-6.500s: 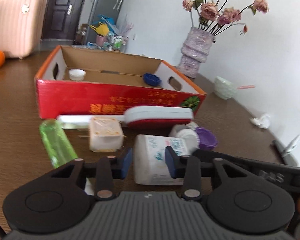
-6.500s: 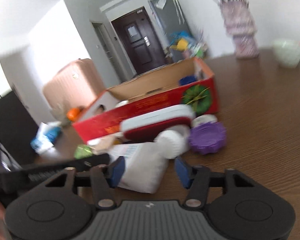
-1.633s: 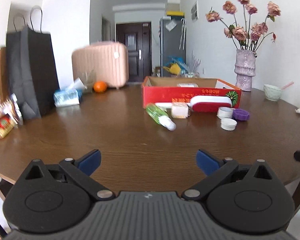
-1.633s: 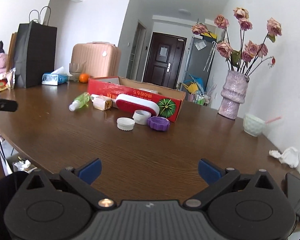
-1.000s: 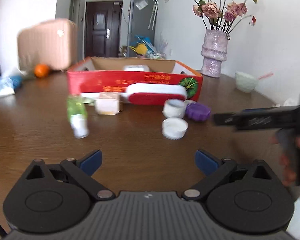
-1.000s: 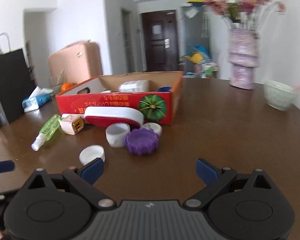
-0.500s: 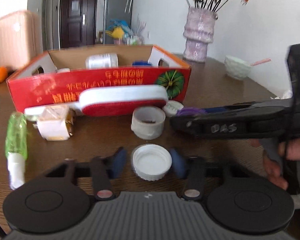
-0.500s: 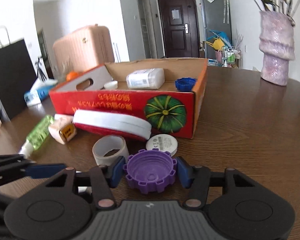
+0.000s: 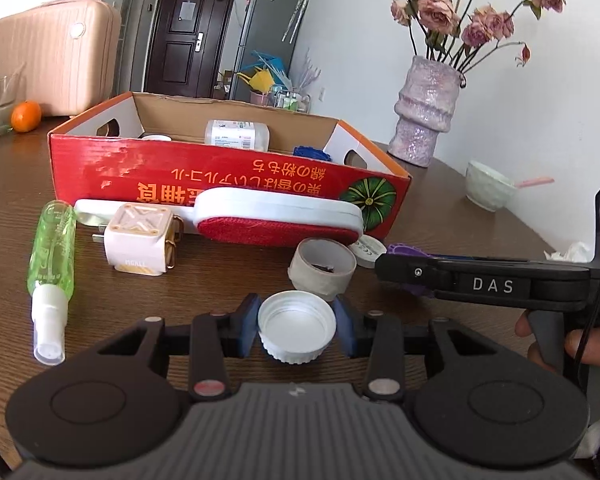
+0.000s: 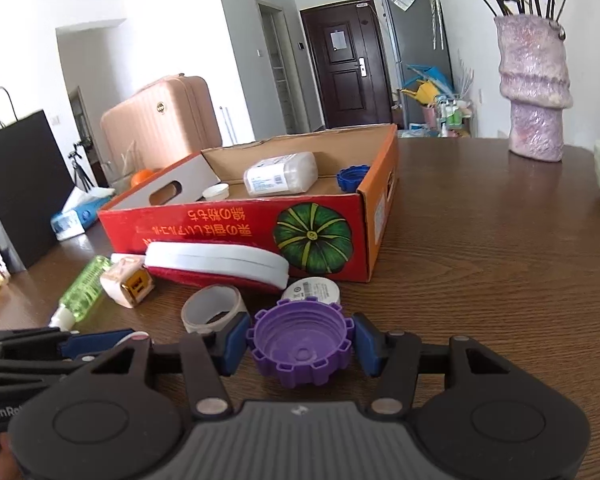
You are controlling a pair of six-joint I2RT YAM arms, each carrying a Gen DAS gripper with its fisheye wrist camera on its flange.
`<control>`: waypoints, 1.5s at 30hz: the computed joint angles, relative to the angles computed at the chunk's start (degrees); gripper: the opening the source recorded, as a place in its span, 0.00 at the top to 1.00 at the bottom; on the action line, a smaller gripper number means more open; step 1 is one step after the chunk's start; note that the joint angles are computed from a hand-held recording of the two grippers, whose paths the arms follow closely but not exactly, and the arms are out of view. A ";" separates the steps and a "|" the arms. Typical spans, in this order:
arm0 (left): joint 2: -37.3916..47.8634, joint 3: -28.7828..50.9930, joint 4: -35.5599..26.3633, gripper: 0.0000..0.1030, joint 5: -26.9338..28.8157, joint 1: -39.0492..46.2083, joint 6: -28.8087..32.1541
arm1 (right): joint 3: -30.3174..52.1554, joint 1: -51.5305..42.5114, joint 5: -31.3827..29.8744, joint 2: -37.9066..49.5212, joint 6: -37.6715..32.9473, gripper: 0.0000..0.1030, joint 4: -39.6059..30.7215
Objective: Organize rigid objects
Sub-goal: 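Grasp the white cap with the left tool while the right tool grasps the purple cap, then carry the white and purple caps toward the red box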
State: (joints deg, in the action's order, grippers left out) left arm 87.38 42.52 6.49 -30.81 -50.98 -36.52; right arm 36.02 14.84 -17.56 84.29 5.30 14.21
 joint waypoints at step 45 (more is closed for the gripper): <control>-40.95 -11.01 -16.94 0.60 -15.45 -6.65 9.58 | -15.67 37.21 43.07 -44.67 14.08 0.47 -16.67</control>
State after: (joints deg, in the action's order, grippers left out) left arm 46.44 31.51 -10.44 -46.27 -57.63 -26.95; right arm 20.35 52.05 25.51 39.61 19.39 -2.46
